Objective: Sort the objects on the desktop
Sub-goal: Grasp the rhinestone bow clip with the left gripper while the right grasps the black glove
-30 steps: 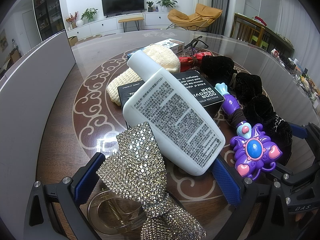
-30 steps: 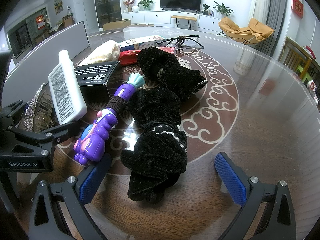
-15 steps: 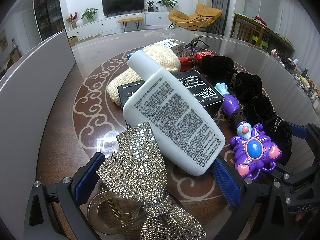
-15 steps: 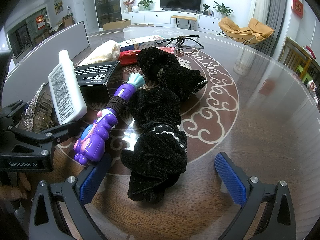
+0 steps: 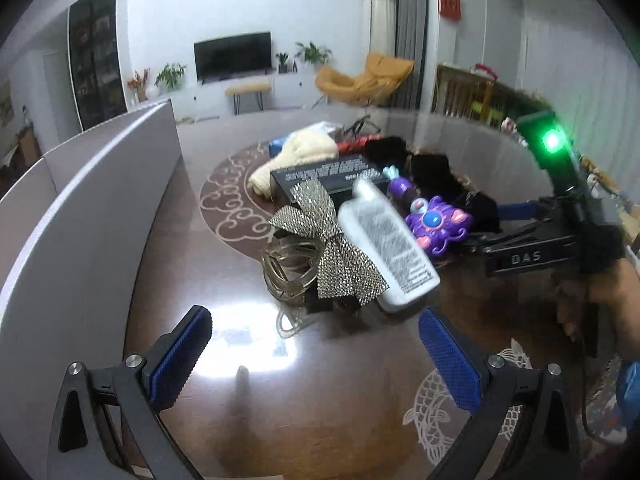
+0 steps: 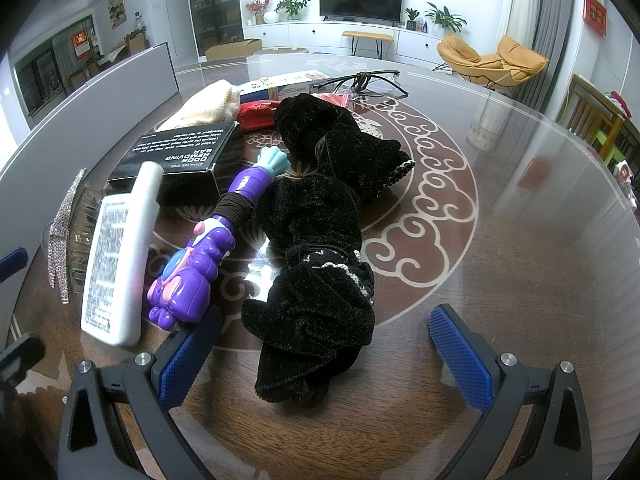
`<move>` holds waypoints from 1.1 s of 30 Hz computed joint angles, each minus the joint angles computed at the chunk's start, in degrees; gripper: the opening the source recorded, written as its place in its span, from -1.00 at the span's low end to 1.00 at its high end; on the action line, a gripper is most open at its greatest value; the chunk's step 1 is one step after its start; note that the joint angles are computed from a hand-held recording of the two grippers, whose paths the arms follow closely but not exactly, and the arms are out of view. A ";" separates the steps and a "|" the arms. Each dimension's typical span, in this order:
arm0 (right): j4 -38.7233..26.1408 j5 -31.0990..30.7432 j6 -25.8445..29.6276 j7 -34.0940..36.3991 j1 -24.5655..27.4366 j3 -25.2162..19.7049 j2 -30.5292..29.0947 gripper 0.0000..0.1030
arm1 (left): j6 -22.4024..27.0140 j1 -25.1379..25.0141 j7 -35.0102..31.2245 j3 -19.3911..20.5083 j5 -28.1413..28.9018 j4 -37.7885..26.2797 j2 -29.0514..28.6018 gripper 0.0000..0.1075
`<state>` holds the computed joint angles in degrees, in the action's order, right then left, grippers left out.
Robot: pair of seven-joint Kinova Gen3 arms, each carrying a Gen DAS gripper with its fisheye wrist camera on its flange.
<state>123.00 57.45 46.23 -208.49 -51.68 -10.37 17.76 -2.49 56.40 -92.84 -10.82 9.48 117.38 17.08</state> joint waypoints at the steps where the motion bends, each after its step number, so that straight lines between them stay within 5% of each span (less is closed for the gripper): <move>1: 0.03 -0.03 0.02 0.02 0.01 -0.02 -0.05 1.00 | -0.86 -2.09 0.25 2.06 -0.29 0.26 0.00 0.92; 8: -0.80 -2.23 1.80 0.95 0.74 -1.52 -0.12 1.00 | -7.92 -4.60 -2.15 6.26 1.89 5.21 -1.75 0.92; 14: -0.54 -2.27 9.53 -6.12 -6.03 -2.92 -1.25 1.00 | -10.69 -7.50 -5.65 10.04 5.57 6.45 -1.94 0.92; 19: 0.71 -0.65 6.33 -6.43 -4.60 -1.34 -4.11 0.99 | -11.85 -17.93 -1.50 20.04 1.46 7.37 -1.92 0.92; 22: 0.25 -1.48 0.35 -0.32 2.37 -1.06 -6.59 0.68 | -12.94 -21.75 1.78 23.46 -1.55 8.17 -1.97 0.92; 24: -0.51 -3.26 -4.31 4.34 7.67 -1.82 -5.66 0.29 | -12.28 -22.51 2.91 23.99 -2.42 7.93 -1.96 0.92; 26: -1.49 -5.57 -7.83 9.00 12.63 -3.99 -3.96 0.15 | -11.80 -22.82 3.80 24.07 -2.82 7.81 -2.01 0.92; 27: -1.70 -5.79 -8.19 11.33 13.87 -4.97 -4.08 -0.21 | -11.66 -23.06 4.27 24.24 -3.13 7.87 -2.11 0.92; 30: -2.19 -8.42 -7.36 15.41 11.56 -4.39 -4.80 -0.28 | -6.67 -19.70 3.54 20.55 -0.89 5.05 -1.83 0.92; 33: -0.88 -7.06 -4.69 11.29 3.60 -1.19 -5.24 -0.28 | 0.32 -17.53 3.22 18.13 0.69 -0.11 -0.05 0.92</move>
<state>122.12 50.39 41.53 -197.20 -48.08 -11.56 12.52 -2.17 38.87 -89.62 7.31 10.16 117.27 17.03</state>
